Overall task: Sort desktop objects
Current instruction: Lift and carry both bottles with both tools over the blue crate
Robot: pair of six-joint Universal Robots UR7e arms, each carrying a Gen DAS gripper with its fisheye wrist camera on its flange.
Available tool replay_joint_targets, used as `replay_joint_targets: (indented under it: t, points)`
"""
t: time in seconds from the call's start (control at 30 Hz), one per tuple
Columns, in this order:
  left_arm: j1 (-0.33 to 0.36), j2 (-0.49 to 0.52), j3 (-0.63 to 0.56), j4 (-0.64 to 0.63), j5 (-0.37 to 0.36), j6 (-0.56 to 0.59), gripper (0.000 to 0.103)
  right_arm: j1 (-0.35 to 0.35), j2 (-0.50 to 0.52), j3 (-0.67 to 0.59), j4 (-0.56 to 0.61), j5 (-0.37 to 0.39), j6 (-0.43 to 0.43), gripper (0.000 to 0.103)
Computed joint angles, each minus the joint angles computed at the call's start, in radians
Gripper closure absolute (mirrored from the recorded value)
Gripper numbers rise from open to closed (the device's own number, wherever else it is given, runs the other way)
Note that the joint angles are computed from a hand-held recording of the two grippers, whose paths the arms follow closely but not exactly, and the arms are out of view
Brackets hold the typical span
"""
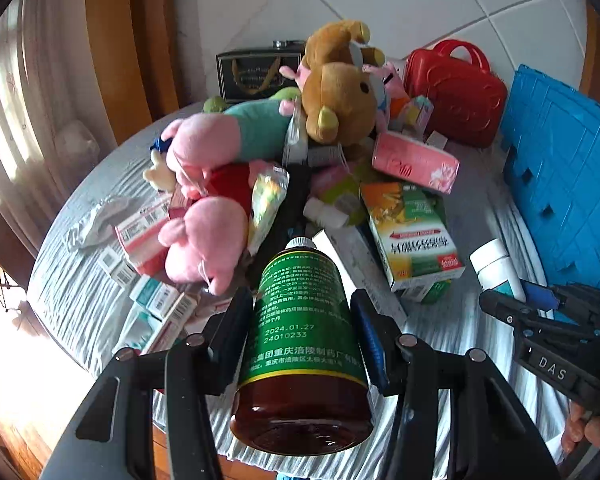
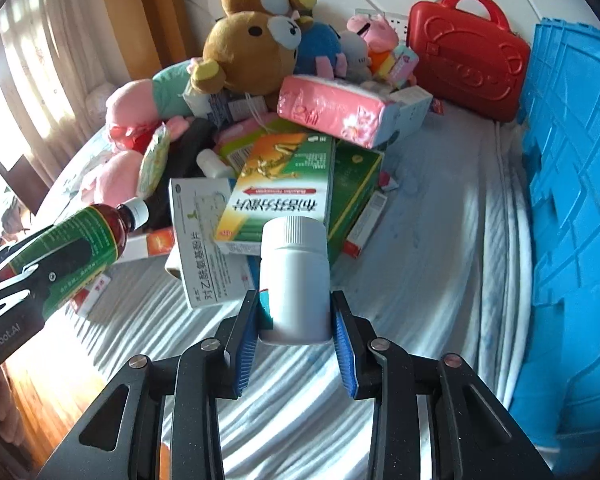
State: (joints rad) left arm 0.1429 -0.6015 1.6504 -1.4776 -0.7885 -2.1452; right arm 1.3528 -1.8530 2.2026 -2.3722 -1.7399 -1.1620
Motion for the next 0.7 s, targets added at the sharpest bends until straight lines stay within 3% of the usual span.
replay_joint_targets:
  t: [0.2, 0.33, 0.53, 0.7]
  points:
    - [-0.023, -0.002, -0.099, 0.187, 0.118, -0.025, 0.053, 0.064, -0.076, -0.028, 0.004, 0.088, 0.048, 0.069]
    - [-0.037, -0.002, -0.142, 0.24, 0.202, -0.002, 0.053, 0.102, -0.128, -0.047, -0.012, 0.133, 0.084, 0.069]
    - [-0.042, 0.01, -0.185, 0.174, 0.336, 0.129, 0.053, 0.136, -0.186, -0.102, -0.039, 0.168, 0.148, 0.069]
    - [-0.028, 0.067, -0.264, 0.02, 0.429, 0.342, 0.053, 0.12, -0.195, -0.189, -0.035, 0.215, 0.175, 0.069]
